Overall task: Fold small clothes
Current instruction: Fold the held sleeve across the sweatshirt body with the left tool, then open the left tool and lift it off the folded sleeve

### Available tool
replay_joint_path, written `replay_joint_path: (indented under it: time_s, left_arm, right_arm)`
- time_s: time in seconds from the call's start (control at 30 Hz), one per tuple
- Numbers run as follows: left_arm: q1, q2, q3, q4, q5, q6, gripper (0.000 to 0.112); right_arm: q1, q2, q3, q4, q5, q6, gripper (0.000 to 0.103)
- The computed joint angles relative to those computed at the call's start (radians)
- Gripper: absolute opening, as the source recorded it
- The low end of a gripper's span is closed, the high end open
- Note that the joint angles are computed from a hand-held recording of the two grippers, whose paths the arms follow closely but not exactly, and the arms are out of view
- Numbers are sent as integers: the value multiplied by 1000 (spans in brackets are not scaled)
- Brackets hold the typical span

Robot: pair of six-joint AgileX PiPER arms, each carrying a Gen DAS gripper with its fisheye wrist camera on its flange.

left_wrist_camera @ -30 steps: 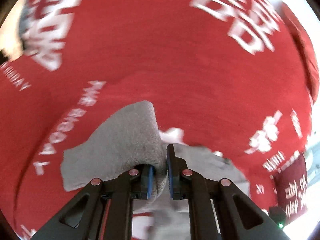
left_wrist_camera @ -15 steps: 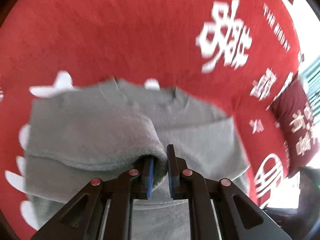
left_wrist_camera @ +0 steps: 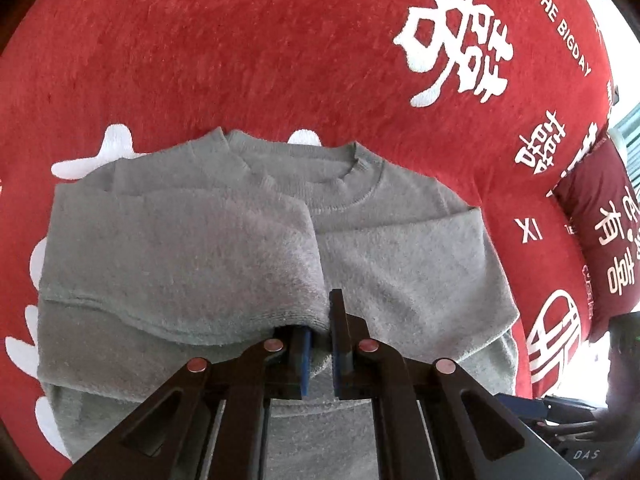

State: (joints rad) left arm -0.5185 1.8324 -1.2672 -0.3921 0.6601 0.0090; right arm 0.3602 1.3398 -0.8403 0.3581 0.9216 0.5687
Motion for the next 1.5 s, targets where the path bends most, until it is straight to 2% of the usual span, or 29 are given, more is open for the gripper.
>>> replay_joint_path:
  time_s: [0.2,0.27,0.33,0.4,0.47,0.53,0.6,0.9,0.97,1.0,1.03,1.1,1.2,1.37,1.5]
  left_arm:
    - [-38,-54,2,112,-23,-68,8]
    - [-42,-47,-8,115,-10,-55,8]
    - [-55,-17,-26,159,19,-110,8]
    - [-38,13,-37,103,44,-101,9]
    - [-30,21,-37,83,59,-102,17]
    - [-15,6,-14,33,58,-70,54]
    - [-7,-26,14,16,44,-58,60]
    - [92,-123,42,-97,156,65,60]
    - [133,-152,58,-134,185,95,81]
    - [151,-181,75,-119,183,76,96]
    - [163,-197,83,-109,180,67,98]
    - [200,-218,91,-104,204,82,98]
    - [255,-234,112,-59,225,73,98]
    - [294,-212,145,172,243,-23,98]
    - [360,-205,189,232,248,-19,98]
  right_arm:
    - [-16,-3,18,22,-29,-17,47]
    - [-21,-7,28,28,-37,-19,47]
    - [-26,-7,36,34,-43,-24,47]
    - [-28,-5,33,34,-41,-25,47]
    - [-29,-3,25,31,-36,-30,47]
    - [-34,0,20,33,-33,-42,47]
    - [-35,6,14,30,-31,-44,47]
    - [16,55,-80,-29,-13,3,47]
    - [37,77,-111,-48,-7,15,47]
    - [51,93,-132,-61,-3,21,47]
    - [64,107,-151,-72,1,24,47]
    - [89,146,-202,-96,10,24,48]
    - [143,235,-321,-141,29,15,54]
    - [255,453,-633,-232,99,-72,57]
    - [346,669,-954,-292,209,-186,58]
